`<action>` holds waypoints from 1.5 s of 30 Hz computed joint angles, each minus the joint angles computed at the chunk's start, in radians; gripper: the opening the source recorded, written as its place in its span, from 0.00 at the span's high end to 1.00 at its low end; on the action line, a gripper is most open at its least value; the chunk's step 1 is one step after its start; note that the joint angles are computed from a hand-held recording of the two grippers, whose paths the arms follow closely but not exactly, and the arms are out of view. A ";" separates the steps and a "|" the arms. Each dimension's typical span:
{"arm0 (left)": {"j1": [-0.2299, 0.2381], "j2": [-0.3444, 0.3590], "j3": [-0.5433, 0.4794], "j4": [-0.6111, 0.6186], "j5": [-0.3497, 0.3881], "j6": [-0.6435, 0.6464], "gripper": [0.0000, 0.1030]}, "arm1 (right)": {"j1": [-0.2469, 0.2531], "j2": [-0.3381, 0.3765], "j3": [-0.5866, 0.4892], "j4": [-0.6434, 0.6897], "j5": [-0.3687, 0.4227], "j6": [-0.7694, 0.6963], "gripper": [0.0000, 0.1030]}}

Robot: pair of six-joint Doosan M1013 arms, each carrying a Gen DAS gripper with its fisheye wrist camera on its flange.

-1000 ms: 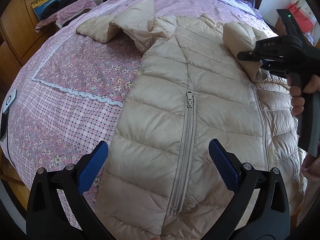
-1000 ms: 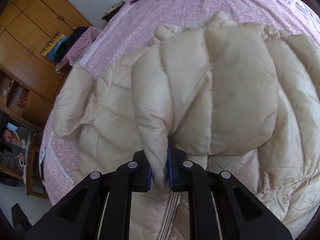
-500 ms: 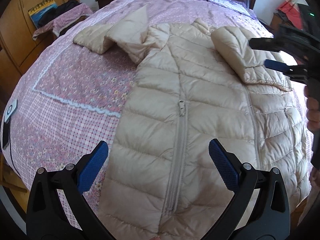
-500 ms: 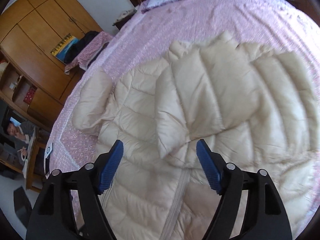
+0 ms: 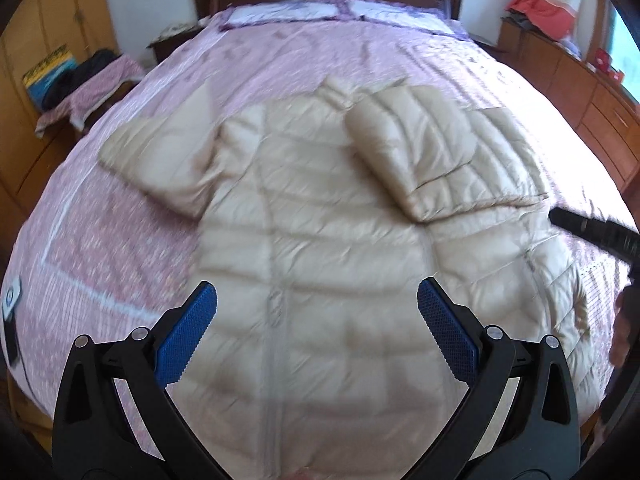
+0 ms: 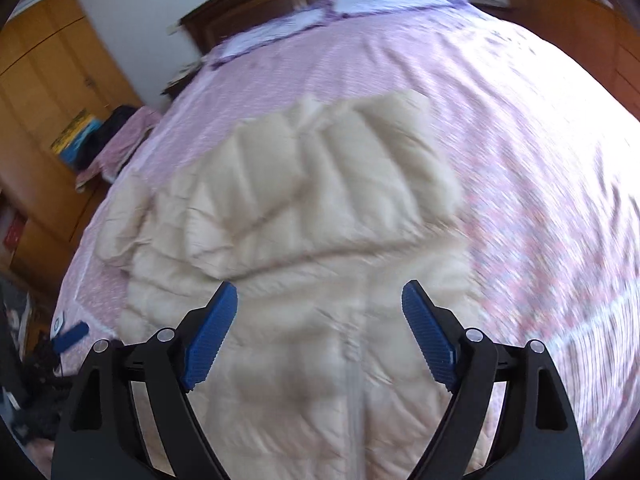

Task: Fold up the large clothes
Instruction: 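Open the right tool to release the sleeve onto the coat, then grasp the other sleeve cuff with the left tool and lift it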

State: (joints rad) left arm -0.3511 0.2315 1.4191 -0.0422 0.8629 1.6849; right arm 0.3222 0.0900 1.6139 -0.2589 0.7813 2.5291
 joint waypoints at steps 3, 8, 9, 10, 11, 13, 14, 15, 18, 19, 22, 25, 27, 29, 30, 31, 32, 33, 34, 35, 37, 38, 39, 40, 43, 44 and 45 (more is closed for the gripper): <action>-0.025 0.010 -0.012 -0.002 -0.027 0.031 0.03 | -0.015 -0.018 0.031 0.002 0.002 0.034 0.20; -0.083 0.029 -0.024 0.028 -0.105 0.088 0.03 | -0.031 -0.034 0.062 -0.009 -0.009 0.076 0.20; -0.094 0.038 -0.033 0.034 -0.109 0.094 0.03 | -0.034 -0.036 0.067 -0.004 -0.016 0.075 0.20; -0.105 0.052 -0.047 0.035 -0.110 0.104 0.03 | -0.040 -0.036 0.069 0.007 -0.023 0.067 0.20; -0.112 0.059 -0.055 0.040 -0.112 0.103 0.03 | -0.043 -0.036 0.071 0.012 -0.028 0.062 0.20; -0.131 0.085 -0.082 0.058 -0.123 0.099 0.03 | -0.044 -0.035 0.075 0.011 -0.032 0.057 0.20; -0.137 0.094 -0.092 0.063 -0.128 0.101 0.03 | -0.046 -0.032 0.074 0.011 -0.034 0.057 0.20; -0.143 0.106 -0.104 0.068 -0.128 0.103 0.03 | -0.049 -0.032 0.076 0.009 -0.039 0.065 0.20; -0.162 0.148 -0.152 0.058 -0.123 0.130 0.03 | -0.059 -0.033 0.088 0.025 -0.059 0.078 0.20; -0.169 0.159 -0.162 0.072 -0.127 0.127 0.03 | -0.061 -0.034 0.091 0.030 -0.065 0.081 0.20; -0.190 0.178 -0.172 0.147 -0.155 0.096 0.15 | -0.067 -0.038 0.103 0.042 -0.078 0.082 0.20; -0.209 0.193 -0.172 0.226 -0.187 0.090 0.42 | -0.073 -0.040 0.111 0.055 -0.087 0.080 0.20; -0.210 0.201 -0.179 0.221 -0.177 0.110 0.62 | -0.081 -0.042 0.116 0.077 -0.093 0.063 0.20; -0.200 0.210 -0.198 0.155 -0.153 0.165 0.74 | -0.086 -0.045 0.118 0.084 -0.093 0.051 0.20; -0.193 0.212 -0.207 0.125 -0.142 0.184 0.78 | -0.087 -0.046 0.119 0.082 -0.094 0.049 0.20; -0.182 0.212 -0.221 0.087 -0.131 0.202 0.81 | -0.090 -0.045 0.116 0.077 -0.094 0.045 0.20; -0.172 0.210 -0.228 0.059 -0.126 0.212 0.81 | -0.092 -0.045 0.114 0.072 -0.092 0.044 0.20; -0.162 0.208 -0.235 0.035 -0.122 0.215 0.82 | -0.095 -0.042 0.109 0.068 -0.088 0.042 0.20; -0.146 0.207 -0.249 0.007 -0.116 0.215 0.82 | -0.098 -0.039 0.105 0.068 -0.086 0.039 0.20; -0.135 0.208 -0.259 -0.014 -0.112 0.214 0.82 | -0.106 -0.034 0.097 0.083 -0.084 0.024 0.20; -0.102 0.205 -0.280 -0.074 -0.100 0.221 0.82 | -0.118 -0.026 0.085 0.113 -0.086 -0.010 0.20; -0.091 0.205 -0.285 -0.086 -0.099 0.220 0.82 | -0.128 -0.020 0.074 0.136 -0.084 -0.038 0.20; -0.075 0.206 -0.296 -0.098 -0.099 0.217 0.82 | -0.136 -0.014 0.064 0.148 -0.079 -0.059 0.20; -0.062 0.203 -0.299 -0.102 -0.101 0.211 0.82 | -0.142 -0.008 0.053 0.151 -0.069 -0.072 0.20; -0.025 0.200 -0.305 -0.097 -0.100 0.178 0.82 | -0.159 0.014 0.013 0.139 -0.048 -0.099 0.20; -0.017 0.200 -0.305 -0.094 -0.098 0.170 0.82 | -0.166 0.024 0.001 0.140 -0.047 -0.106 0.20; -0.005 0.203 -0.308 -0.092 -0.089 0.160 0.82 | -0.173 0.033 -0.008 0.139 -0.048 -0.107 0.20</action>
